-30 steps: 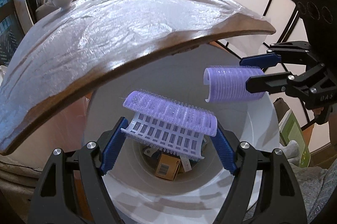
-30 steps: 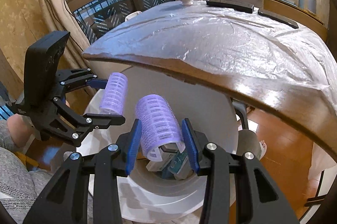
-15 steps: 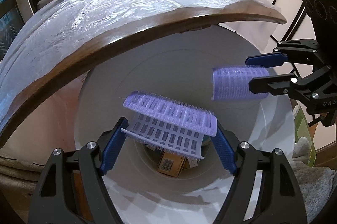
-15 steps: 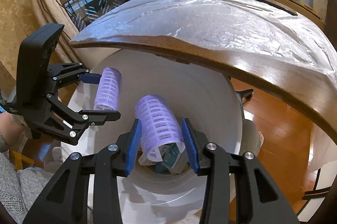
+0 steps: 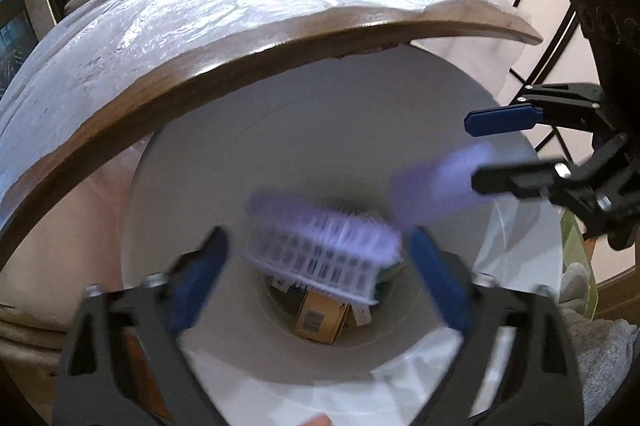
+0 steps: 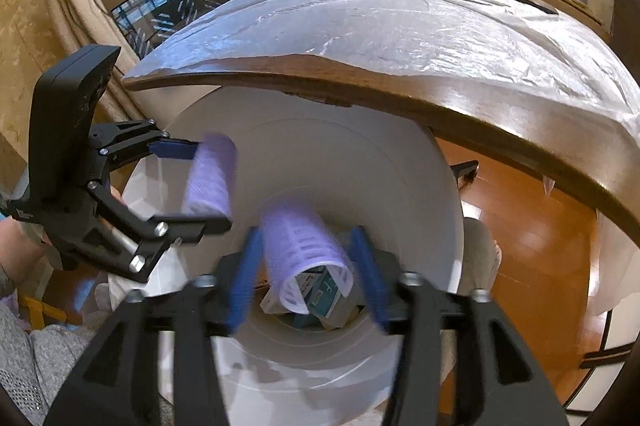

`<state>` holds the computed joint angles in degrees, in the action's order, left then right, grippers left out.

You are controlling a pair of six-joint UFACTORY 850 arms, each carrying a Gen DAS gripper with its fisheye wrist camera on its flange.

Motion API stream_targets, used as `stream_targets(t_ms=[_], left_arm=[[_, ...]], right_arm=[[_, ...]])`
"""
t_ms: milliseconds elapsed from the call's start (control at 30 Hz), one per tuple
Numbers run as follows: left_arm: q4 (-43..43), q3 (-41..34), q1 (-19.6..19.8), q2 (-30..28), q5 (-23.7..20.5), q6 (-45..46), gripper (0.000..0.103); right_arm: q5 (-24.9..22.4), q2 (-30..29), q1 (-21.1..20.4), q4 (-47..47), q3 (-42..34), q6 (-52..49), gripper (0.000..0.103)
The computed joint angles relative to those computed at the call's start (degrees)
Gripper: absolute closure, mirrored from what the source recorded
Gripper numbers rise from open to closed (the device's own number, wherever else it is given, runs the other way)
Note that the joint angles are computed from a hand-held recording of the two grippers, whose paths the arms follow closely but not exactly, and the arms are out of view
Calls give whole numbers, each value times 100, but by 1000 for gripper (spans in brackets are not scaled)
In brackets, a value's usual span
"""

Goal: Collect trash

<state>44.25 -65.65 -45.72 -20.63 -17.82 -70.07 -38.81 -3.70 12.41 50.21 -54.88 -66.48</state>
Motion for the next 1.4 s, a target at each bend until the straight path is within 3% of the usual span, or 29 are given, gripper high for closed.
stream_targets(t_ms=[100,167,233,400,500,600,667,733,800,933,1033,1167,1400], left_arm=[[643,172,72,108,419,-761,2],[365,181,116,139,487,-614,2],[503,225,123,258,471,-799,2],[2239,292,103,708,139,-2300,2],[2826,135,214,803,-259,-2596,2],[2765,-266,432,620,-760,-2481,2],[2542,-510,699,485,-749,-2343,2],[1940,-849,1065,260,-627,-1933,2],[1244,-1165,1388,18,-515,-1430,2],[804,-1759,1690,-467,-881,-1080,2],[526,-2106,1851,-775,-1062,-894,2],[71,-2490,2024,-1108,-1286,-502,2],[-425,-2826,2152,-1410,-1563,-37,2]], right_arm=[[-45,45,-60,183,16,-140,35],[-20,119,-108,318,36,-250,32],[-160,187,-206,554,23,-419,28],[-70,371,-414,1467,-100,-1018,7],[333,201,-462,1871,-470,-1096,5],[1016,-327,-414,1854,-1206,-992,5],[1637,-687,-293,1215,-1679,-496,5],[1915,-1268,-266,15,-2398,645,5],[1626,-1840,-335,-992,-3170,1844,5],[1141,-2946,-411,-2665,-4665,3854,5],[867,-3447,-446,-3407,-5338,4681,5],[497,-3821,-550,-3522,-5844,4922,5],[285,-4102,-566,-3847,-6142,5149,5]])
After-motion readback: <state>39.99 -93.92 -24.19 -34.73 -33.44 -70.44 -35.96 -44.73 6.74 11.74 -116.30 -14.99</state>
